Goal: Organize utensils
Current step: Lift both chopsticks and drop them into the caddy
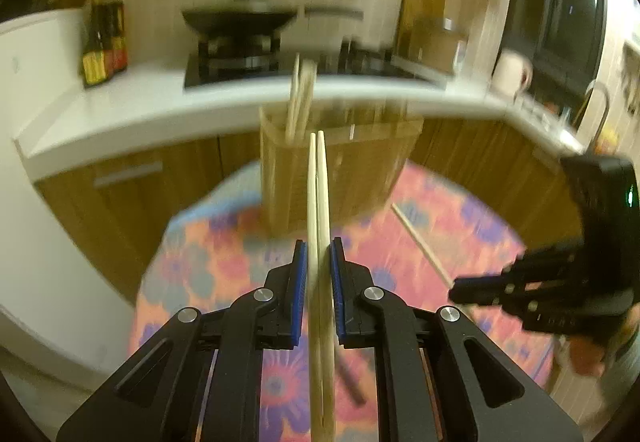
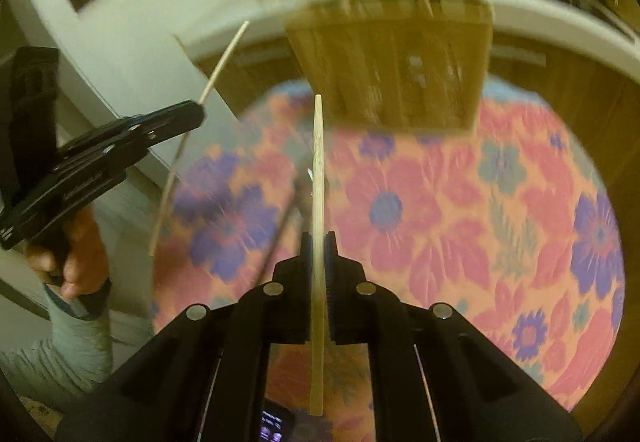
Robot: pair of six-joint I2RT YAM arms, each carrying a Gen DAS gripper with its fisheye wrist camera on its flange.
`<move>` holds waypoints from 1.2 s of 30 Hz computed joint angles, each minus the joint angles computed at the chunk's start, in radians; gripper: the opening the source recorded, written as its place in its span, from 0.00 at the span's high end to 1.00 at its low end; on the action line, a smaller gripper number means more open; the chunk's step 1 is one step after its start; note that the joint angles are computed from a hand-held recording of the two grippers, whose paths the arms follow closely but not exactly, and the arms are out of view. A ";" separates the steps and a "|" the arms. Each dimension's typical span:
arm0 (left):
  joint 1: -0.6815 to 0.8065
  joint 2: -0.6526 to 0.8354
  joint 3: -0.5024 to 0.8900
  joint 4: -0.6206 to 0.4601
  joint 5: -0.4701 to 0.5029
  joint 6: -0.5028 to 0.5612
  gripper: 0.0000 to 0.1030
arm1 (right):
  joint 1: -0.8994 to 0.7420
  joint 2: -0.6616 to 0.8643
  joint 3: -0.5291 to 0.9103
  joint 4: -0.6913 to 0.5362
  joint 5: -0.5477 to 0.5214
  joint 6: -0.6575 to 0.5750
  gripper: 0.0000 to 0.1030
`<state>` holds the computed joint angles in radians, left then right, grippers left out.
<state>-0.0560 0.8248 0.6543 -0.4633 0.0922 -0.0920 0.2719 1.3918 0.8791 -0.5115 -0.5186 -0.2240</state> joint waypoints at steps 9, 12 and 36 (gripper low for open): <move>0.022 0.143 0.175 0.189 0.028 -0.053 0.90 | -0.116 -0.064 0.133 0.104 -0.140 0.057 0.96; 0.015 0.221 0.216 0.266 0.018 -0.069 0.90 | -0.139 -0.034 0.187 0.183 -0.110 0.107 0.96; 0.010 0.679 0.280 0.857 -0.189 -0.075 0.90 | -0.008 0.401 0.306 0.902 0.347 0.267 0.96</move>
<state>-0.0462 1.5041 0.9338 0.3935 -0.0964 -0.1670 0.2638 1.7930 1.1855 0.3909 -0.1716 0.0431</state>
